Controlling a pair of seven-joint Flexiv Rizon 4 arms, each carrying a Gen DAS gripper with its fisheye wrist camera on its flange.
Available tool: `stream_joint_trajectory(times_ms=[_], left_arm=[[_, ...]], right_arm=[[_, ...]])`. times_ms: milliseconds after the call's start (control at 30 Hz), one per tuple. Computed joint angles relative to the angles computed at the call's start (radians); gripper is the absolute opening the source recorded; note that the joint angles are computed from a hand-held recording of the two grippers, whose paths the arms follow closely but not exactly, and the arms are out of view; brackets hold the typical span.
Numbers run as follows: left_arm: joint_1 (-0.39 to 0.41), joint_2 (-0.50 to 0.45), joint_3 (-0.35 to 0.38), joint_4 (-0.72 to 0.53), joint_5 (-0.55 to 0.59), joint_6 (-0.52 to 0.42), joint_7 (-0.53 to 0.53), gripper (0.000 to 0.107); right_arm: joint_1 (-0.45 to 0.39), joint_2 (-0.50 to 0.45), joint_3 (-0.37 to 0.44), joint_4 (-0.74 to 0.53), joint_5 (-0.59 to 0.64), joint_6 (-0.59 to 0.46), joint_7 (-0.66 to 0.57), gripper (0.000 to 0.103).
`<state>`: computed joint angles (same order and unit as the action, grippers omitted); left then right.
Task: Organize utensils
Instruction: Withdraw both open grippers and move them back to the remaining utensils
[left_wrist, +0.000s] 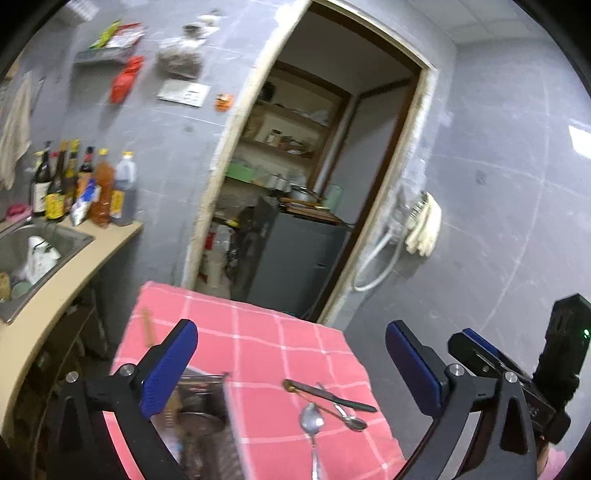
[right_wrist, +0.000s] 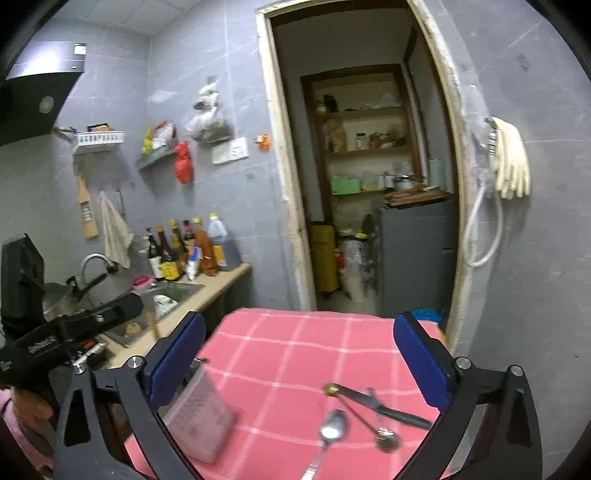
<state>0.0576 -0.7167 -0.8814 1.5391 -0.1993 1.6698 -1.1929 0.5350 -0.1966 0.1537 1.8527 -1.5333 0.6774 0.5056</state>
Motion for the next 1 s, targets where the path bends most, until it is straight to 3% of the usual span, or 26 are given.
stream_joint_trajectory(times_ms=[167, 300, 533, 700, 900, 1000], left_arm=[[-0.114, -0.002, 0.091, -0.056, -0.042, -0.078, 0.016, 0.102], [-0.229, -0.006, 0.207, -0.109, -0.098, -0.148, 0.016, 0.102], [-0.450, -0.053, 0.481, -0.253, -0.153, -0.312, -0.053, 0.102], [-0.538, -0.119, 0.618, -0.359, -0.150, -0.447, -0.155, 0.102], [-0.566, -0.203, 0.669, -0.456, -0.130, -0.558, -0.259, 0.101], [-0.568, -0.236, 0.674, -0.498, -0.119, -0.590, -0.284, 0.099]], right_arm=[[-0.060, 0.074, 0.011, 0.109, 0.065, 0.048, -0.010, 0.101], [-0.123, 0.116, 0.011, 0.189, 0.101, 0.126, -0.011, 0.101], [-0.241, 0.118, -0.025, 0.291, 0.102, 0.351, 0.012, 0.101], [-0.325, 0.029, -0.080, 0.280, 0.011, 0.591, 0.033, 0.101], [-0.402, -0.141, -0.115, 0.165, -0.141, 0.818, 0.043, 0.098], [-0.442, -0.227, -0.101, 0.095, -0.166, 0.896, 0.019, 0.082]])
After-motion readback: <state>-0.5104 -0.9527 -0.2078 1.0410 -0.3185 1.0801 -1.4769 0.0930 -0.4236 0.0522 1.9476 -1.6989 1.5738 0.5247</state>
